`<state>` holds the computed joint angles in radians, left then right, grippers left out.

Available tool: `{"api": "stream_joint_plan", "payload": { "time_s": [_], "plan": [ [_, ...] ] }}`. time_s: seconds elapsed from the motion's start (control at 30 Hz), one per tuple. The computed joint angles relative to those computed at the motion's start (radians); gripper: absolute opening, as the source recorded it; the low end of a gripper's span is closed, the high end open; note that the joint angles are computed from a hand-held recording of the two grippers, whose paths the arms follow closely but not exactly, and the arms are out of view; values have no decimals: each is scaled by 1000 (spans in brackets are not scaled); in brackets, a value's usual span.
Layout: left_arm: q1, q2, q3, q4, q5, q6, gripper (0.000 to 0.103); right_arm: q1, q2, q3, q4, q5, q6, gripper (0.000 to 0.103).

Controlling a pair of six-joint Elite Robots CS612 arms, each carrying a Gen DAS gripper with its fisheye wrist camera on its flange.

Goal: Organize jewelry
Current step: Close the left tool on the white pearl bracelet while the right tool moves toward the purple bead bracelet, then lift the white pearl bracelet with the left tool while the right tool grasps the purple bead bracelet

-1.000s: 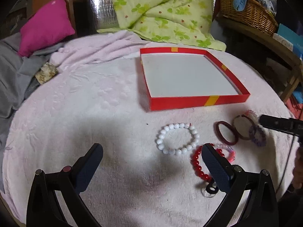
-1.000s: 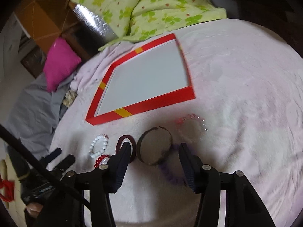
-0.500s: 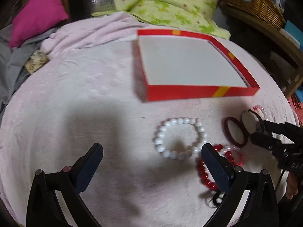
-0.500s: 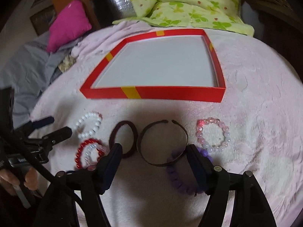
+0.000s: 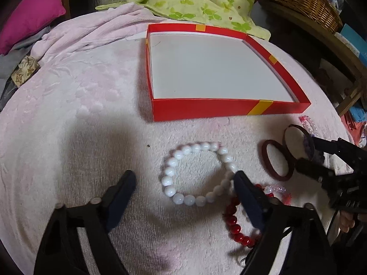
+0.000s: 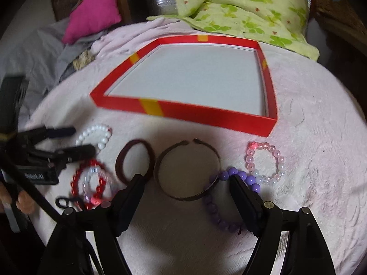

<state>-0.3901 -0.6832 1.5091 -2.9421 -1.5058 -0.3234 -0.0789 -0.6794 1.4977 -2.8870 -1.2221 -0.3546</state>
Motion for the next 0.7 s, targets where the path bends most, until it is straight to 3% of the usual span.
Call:
{"api": "stream_joint_plan", "payload": {
  "time_s": [0.1, 0.33, 0.63, 0.7],
  "plan": [
    [-3, 3, -2, -4, 10, 23, 72, -8, 7, -14, 6, 24, 46, 79],
    [-1, 8, -8, -7, -3, 46, 56, 6, 6, -21, 28, -33, -44, 80],
    [6, 8, -4, -24, -32, 43, 23, 18, 10, -15, -3, -88, -105, 80],
    [6, 7, -3, -26, -33, 37, 20, 17, 10, -13, -10, -86, -102, 79]
  ]
}}
